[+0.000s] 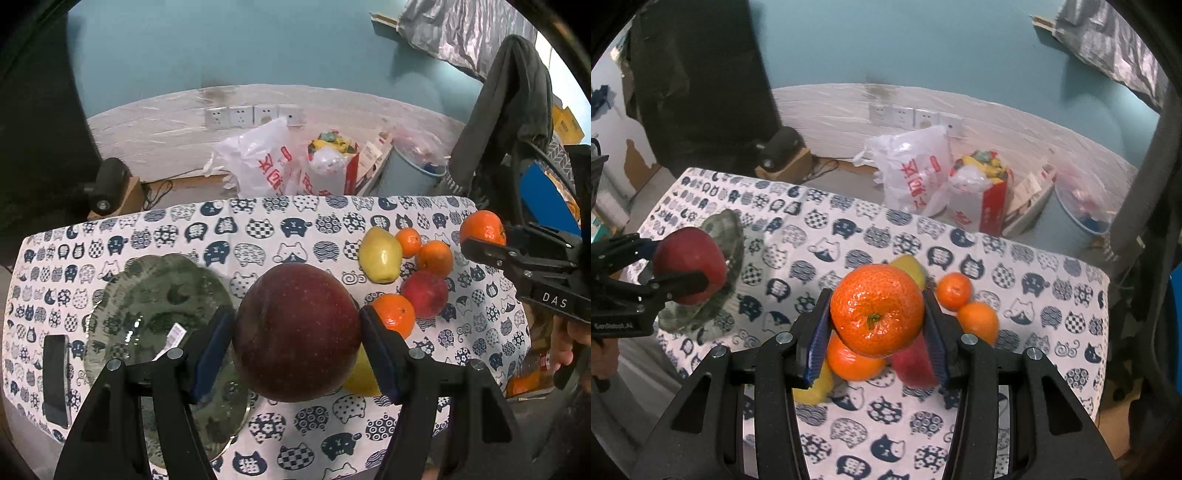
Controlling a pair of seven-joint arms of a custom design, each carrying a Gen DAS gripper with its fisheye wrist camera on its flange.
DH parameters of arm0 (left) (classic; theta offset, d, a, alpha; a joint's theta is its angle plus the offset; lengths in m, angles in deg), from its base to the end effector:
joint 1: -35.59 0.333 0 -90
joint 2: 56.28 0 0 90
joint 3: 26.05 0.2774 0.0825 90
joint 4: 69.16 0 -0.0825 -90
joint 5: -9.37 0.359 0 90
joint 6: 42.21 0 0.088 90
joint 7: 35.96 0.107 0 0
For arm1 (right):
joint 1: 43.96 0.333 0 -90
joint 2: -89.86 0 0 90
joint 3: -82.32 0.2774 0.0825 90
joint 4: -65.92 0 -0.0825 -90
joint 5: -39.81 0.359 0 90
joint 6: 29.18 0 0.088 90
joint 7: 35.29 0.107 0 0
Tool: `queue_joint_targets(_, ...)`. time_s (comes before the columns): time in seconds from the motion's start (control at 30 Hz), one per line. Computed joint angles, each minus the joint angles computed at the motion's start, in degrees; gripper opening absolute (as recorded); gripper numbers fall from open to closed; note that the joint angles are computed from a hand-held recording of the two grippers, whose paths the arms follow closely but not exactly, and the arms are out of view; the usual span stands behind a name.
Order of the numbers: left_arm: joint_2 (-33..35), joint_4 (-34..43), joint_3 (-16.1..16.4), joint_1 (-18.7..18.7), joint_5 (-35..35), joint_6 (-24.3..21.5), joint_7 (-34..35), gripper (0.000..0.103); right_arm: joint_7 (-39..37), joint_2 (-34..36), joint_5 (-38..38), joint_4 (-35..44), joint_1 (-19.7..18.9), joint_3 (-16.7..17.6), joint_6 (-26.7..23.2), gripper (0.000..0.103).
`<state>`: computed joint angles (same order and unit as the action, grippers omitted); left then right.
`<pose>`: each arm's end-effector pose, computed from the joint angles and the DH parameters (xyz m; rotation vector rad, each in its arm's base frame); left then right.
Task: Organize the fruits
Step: 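Carry the apple over the green glass plate while the right tool carries the tangerine there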
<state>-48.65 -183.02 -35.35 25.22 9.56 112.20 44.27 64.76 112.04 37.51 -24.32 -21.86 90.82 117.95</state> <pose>0.5657 -0.1990 0.4388 -1.7923 2.1210 -0.7239 0.5899 0.3327 0.4626 -2.1040 1.4606 -0.3134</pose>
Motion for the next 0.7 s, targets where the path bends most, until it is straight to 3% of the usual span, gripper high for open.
queue_joint_targets(0.7, -7.03, -9.20, 0.94, 4.49, -2.27, 2.73, 0.08, 0.071, -3.64, 11.96, 0.56, 20.06, 5.25, 1.48, -6.83, 0.045)
